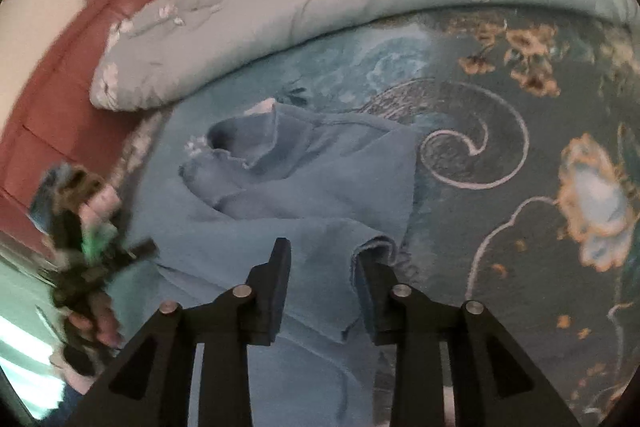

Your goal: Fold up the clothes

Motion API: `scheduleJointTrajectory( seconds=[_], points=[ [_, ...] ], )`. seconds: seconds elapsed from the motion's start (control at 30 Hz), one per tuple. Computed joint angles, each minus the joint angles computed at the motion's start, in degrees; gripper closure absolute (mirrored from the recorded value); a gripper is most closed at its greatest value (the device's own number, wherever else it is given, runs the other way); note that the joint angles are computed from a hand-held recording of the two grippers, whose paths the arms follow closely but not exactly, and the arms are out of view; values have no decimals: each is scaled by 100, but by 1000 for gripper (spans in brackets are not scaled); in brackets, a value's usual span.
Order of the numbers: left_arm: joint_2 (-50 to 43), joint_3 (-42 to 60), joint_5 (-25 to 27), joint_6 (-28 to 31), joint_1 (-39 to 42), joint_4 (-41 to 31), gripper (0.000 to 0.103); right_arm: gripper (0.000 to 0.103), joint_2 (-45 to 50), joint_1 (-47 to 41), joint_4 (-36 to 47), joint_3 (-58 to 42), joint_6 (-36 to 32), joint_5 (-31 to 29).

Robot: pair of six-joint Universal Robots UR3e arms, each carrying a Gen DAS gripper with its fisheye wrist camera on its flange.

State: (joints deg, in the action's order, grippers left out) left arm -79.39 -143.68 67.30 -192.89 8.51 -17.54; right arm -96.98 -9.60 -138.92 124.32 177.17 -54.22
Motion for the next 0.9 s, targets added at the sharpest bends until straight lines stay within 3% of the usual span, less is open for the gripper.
scheduleJointTrajectory(
  seconds=[0.1, 0.13, 0.2, 0.27, 0.43, 0.5, 0.6, 0.73, 0.9],
  points=[
    [-67, 0, 48, 13, -81, 68, 48, 71, -13, -222, -229, 222, 290, 408],
    [-43, 28, 50, 55, -63, -1, 48, 76, 64, -208, -296, 205, 423, 390],
    [15, 80, 52, 140, -23, -142, 48, 100, 179, -108, -462, 147, 659, 250],
    [30, 79, 78, 140, -41, -147, 48, 100, 75, -55, -574, 138, 713, 215],
    [428, -90, 20, 330, 131, -446, 48, 100, -895, -204, -1005, 382, 287, 781],
    [468, -81, -15, 309, 149, -502, 48, 100, -1120, -199, -796, 355, 57, 630],
    [570, -68, -61, 325, 135, -635, 47, 100, -824, -20, -450, 378, 54, -297],
    [750, 104, -668, 702, 581, -1032, 47, 100, -520, -46, -589, 684, 44, -436],
    [-245, 1194, -257, 520, 299, -938, 44, 100, -403, 78, -758, 677, 96, -416]
  ],
)
